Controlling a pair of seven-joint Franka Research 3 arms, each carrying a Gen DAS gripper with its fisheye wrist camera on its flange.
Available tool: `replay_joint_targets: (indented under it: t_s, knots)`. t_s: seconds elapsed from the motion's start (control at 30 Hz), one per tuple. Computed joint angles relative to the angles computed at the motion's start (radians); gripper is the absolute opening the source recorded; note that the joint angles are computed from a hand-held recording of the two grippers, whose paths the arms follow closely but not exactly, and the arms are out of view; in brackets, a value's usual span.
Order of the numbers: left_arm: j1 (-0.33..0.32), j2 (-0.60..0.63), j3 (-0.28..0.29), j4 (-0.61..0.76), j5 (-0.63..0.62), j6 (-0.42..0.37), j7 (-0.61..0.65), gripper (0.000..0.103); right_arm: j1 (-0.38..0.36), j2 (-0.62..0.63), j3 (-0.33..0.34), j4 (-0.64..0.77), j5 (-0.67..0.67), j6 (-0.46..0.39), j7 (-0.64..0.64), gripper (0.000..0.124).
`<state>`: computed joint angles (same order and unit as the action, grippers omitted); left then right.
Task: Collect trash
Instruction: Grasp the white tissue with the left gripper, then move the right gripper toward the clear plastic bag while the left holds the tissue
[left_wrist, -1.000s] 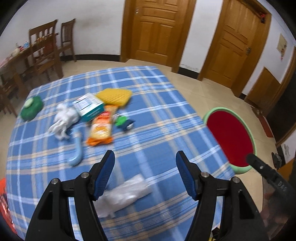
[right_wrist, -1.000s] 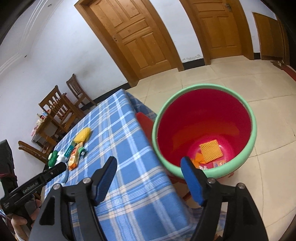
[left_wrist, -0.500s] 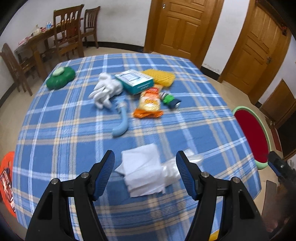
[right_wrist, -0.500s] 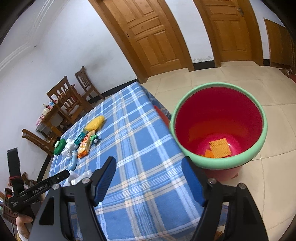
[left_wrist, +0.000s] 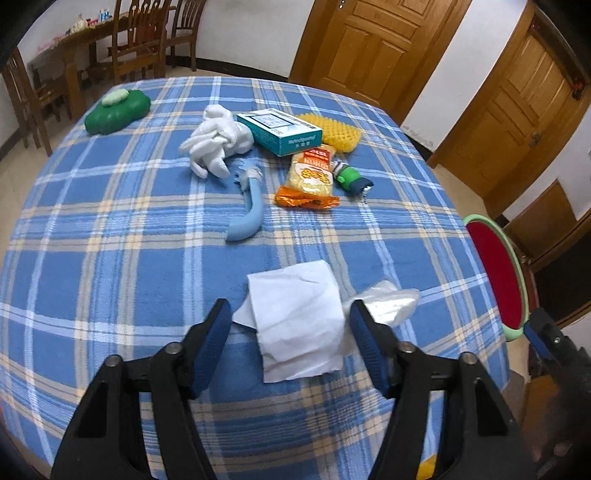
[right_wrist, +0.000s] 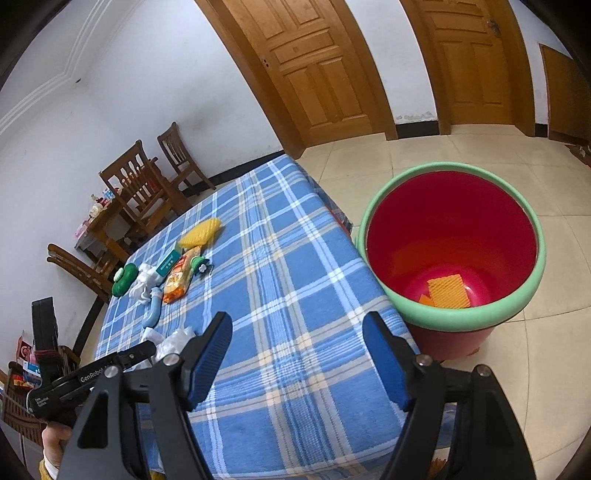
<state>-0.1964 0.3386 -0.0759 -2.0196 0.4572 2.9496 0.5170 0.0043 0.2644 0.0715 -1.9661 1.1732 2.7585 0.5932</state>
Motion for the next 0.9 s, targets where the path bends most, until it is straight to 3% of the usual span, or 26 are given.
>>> replay_joint_targets:
  t_s: [0.13,0.33,0.43,0.53,0.67,0.9]
  knots:
    - [0.017,0.002,-0.016,-0.01,-0.03,0.04,0.026,0.046,0.004,0.001,0.002,0.0,-0.011,-0.001,0.004,0.075]
    - [0.016,-0.012,-0.012,-0.03,-0.046,0.062,0.033,0.043,0.012,0.002,0.007,0.0,-0.031,-0.002,0.008,0.075]
    - [-0.01,-0.033,0.025,-0.05,-0.019,0.072,-0.002,0.043,0.019,0.001,0.011,0.0,-0.041,-0.004,0.005,0.075]
    - [-0.064,-0.059,0.096,-0.065,0.076,0.054,-0.1,0.043,0.027,0.002,0.015,0.001,-0.055,-0.006,0.002,0.075]
    - [-0.091,-0.096,0.147,-0.086,0.235,0.02,-0.25,0.044,0.041,0.001,0.024,0.002,-0.073,-0.021,-0.007,0.075]
    - [-0.061,-0.153,0.144,-0.131,0.436,-0.033,-0.431,0.043,0.075,0.008,0.04,0.006,-0.107,-0.037,-0.027,0.083]
